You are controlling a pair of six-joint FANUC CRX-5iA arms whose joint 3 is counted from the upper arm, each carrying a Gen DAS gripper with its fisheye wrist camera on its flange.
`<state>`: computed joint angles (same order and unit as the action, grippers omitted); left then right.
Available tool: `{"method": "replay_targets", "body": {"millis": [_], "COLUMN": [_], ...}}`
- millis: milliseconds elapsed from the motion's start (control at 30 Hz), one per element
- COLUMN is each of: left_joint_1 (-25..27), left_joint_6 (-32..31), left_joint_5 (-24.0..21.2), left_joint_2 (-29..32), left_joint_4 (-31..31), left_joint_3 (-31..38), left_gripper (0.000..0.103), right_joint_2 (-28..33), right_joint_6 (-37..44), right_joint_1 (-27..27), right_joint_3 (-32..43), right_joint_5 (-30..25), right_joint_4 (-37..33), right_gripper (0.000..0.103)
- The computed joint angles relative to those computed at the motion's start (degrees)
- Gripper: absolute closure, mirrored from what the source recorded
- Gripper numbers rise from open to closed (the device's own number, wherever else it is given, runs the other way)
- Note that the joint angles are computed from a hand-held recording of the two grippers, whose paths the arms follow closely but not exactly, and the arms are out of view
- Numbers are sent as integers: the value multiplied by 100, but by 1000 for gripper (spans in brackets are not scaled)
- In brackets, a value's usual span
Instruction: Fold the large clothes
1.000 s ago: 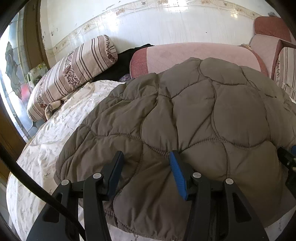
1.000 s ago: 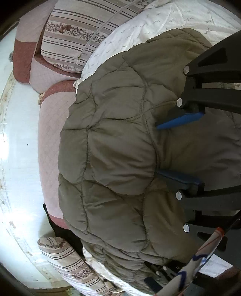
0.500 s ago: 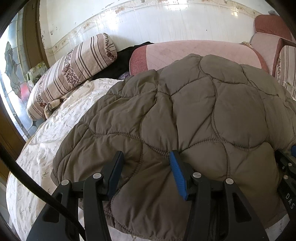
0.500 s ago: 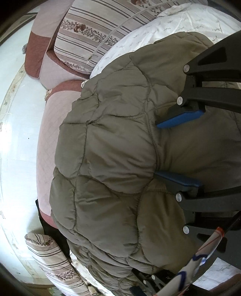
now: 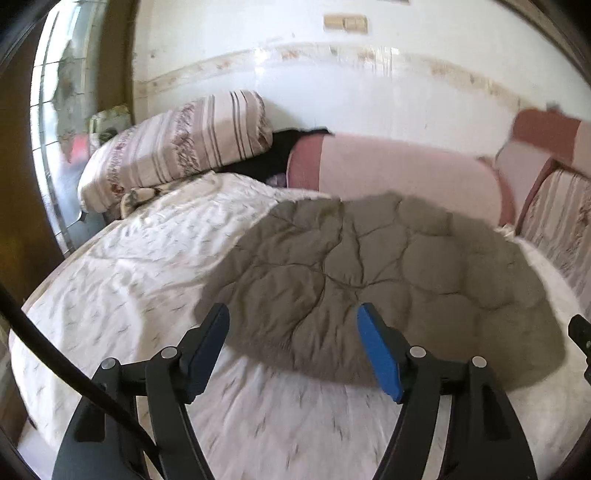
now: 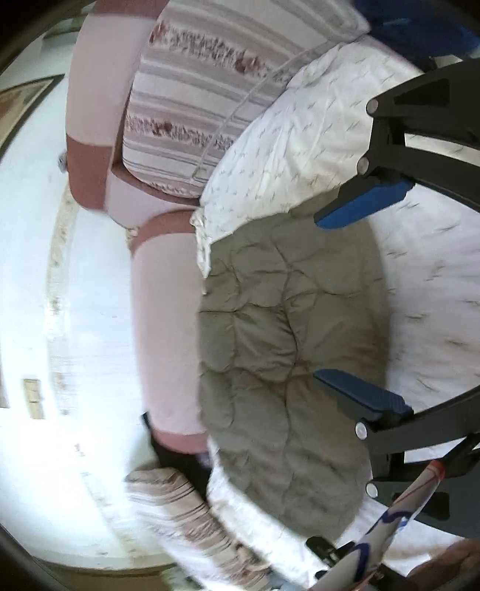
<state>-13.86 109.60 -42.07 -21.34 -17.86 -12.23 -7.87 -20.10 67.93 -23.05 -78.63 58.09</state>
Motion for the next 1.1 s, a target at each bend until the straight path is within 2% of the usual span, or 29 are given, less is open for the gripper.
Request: {"method": "replay_targets", "body": {"millis": [100, 133, 200, 267, 500, 667, 833, 867, 933, 1100], "left_joint_1": [43, 12, -189, -421, -563, -1304, -2510, -2452, -2012, -1991], "left_joint_6": [-426, -557, -536, -398, -333, 223, 1225, 1145, 691, 570], "left_joint_5": [-233, -358, -611, -880, -1323, -2175, -2953, -2903, -2679, -2660], "left_joint_2": [-743, -974, -1259, -1493, -1850, -1535, -1325, -1355, -1447, -1389], "left_joint_4": [375, 426, 243, -14, -26, -860, -2274, -2214, -1689, -1766], "left_joint_3": [-286, -311, -229, -63, 186, 634, 909, 867, 737, 730], "left_gripper": [20, 19, 15, 5, 0, 0, 0, 0, 0, 0], "right_joint_2": [-182, -202, -292, -305, -299, -240, -152, -145, -134, -62], "right_joint_6": [62, 70, -69, -224, -531, -696, -616, -603, -575, -413], "right_joint_1": [651, 818, 1233, 1607, 2275, 2515, 2554, 2551, 2521, 2359], "right_joint_3": [97, 146, 193, 289, 411, 461, 549, 555, 567, 628], "right_joint_5": [-544, -708, -1071, -1493, -2128, -2357, -2422, -2394, -2329, -2162], "right_joint_4": [126, 161, 305, 401, 494, 359, 290, 290, 280, 289], "right_gripper": [17, 15, 11, 8, 3, 0, 0, 0, 0, 0]}}
